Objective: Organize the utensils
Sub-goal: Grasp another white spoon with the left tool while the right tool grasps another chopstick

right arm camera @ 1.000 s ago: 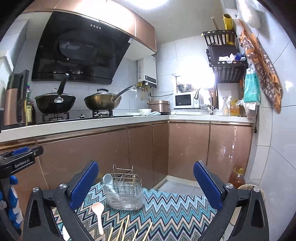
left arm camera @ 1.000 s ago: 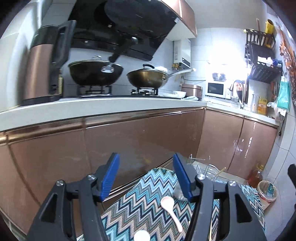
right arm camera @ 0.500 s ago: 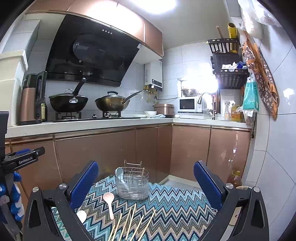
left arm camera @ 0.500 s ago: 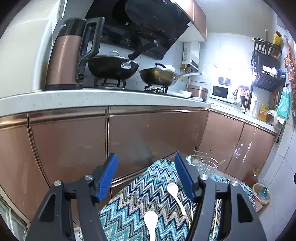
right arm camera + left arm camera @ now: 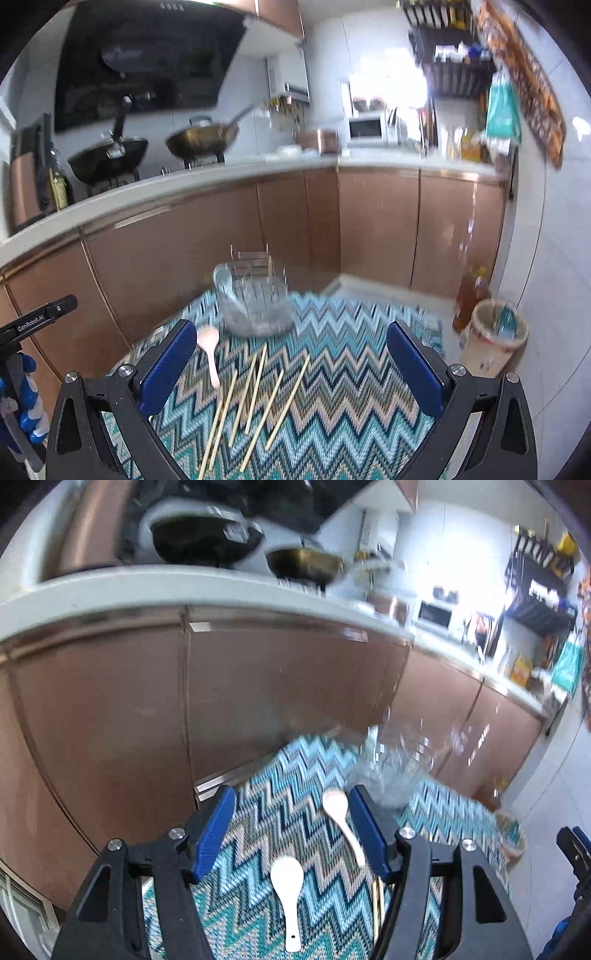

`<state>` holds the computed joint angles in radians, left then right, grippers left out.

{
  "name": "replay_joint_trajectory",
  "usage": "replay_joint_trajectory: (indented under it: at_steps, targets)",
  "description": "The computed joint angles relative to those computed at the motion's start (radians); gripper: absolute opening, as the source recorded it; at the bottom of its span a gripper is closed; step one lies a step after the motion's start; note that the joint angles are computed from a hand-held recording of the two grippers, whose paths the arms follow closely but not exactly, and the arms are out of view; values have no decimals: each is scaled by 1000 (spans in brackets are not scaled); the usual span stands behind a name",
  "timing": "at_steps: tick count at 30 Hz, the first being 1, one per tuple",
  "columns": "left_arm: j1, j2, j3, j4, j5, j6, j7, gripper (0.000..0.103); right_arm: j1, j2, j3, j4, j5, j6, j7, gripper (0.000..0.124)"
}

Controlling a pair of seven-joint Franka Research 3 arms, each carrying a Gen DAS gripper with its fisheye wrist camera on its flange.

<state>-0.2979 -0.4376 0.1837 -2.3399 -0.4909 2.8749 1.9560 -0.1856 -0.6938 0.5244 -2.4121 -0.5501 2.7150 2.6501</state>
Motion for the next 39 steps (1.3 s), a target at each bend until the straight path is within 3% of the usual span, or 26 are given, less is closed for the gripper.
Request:
replay_joint_trajectory:
  at_steps: [5,8,12,15,19,25,27,35,39]
  targets:
    - [5,140,-1,135,-47,-234,20,63,85,106,-106,7,88,-9,-76,102]
    - [24,253,-10,250,-86,-368,29,62,168,181,-210,19,180,-1,-166,88]
    - [66,412,-52,407,-84,-482,24,62,317,304,-388,61,417,-3,-376,59]
    - [104,527,-86,530,-88,-574,28,60,356,396,-446,124,544,-52,-507,45]
    - [154,653,-136,669,-73,-643,9,53,359,512,-474,218,639,-115,-602,36]
    - [218,777,-209,809,-39,-686,-22,49,350,666,-486,382,622,-229,-628,30]
    - [241,815,-236,856,-29,-713,-28,43,354,708,-493,428,612,-272,-634,29]
    - [301,919,-335,983,47,-768,-63,34,368,798,-514,507,629,-333,-675,17]
    - [319,973,-379,1056,101,-809,-106,21,374,823,-519,533,627,-350,-680,12]
